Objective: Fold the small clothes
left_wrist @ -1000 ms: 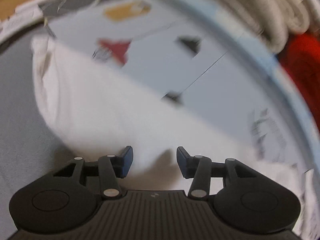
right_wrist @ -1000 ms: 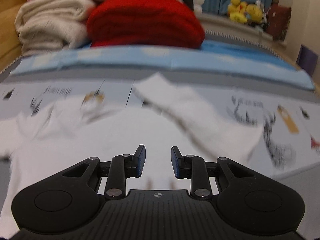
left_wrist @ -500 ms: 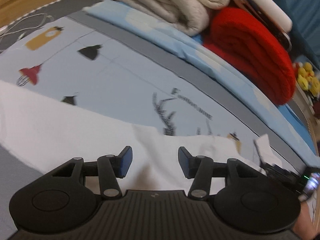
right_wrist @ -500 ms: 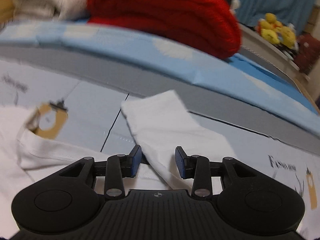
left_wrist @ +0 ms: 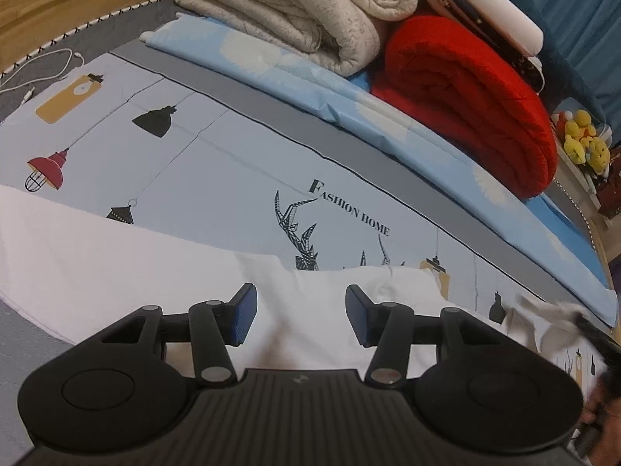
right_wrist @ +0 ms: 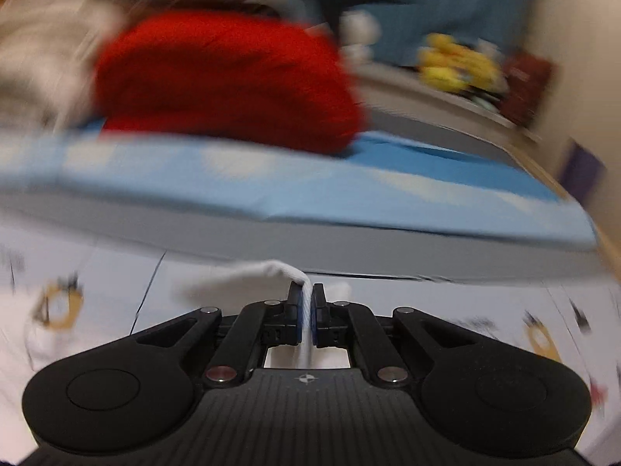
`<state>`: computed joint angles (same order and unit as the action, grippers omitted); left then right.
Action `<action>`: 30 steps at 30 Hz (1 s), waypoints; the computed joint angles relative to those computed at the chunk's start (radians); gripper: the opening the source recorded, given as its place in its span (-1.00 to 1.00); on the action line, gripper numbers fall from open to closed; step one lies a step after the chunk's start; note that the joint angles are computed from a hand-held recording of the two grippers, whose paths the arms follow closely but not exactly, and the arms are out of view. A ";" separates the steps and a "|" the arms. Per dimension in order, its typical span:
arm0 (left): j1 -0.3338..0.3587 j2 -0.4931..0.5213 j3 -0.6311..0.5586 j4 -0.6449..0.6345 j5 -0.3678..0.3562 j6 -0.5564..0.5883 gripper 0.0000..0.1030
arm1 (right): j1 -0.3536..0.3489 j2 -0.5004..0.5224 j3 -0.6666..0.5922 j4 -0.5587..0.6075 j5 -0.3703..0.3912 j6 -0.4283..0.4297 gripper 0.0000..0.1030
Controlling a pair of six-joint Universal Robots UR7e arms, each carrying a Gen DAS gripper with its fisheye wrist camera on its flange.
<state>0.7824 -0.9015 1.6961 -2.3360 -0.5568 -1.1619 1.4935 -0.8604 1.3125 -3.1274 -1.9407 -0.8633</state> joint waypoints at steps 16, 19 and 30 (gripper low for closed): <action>-0.213 -0.005 -0.017 0.258 0.114 -0.018 0.22 | -0.204 -0.440 0.359 0.016 0.149 0.328 -0.94; -0.233 0.022 0.031 0.250 0.146 -0.028 0.23 | -0.217 -0.465 0.387 0.030 0.180 0.280 -0.94; -0.155 0.081 -0.008 0.256 0.034 0.010 0.05 | -0.284 -0.495 0.364 0.133 0.328 0.239 -0.94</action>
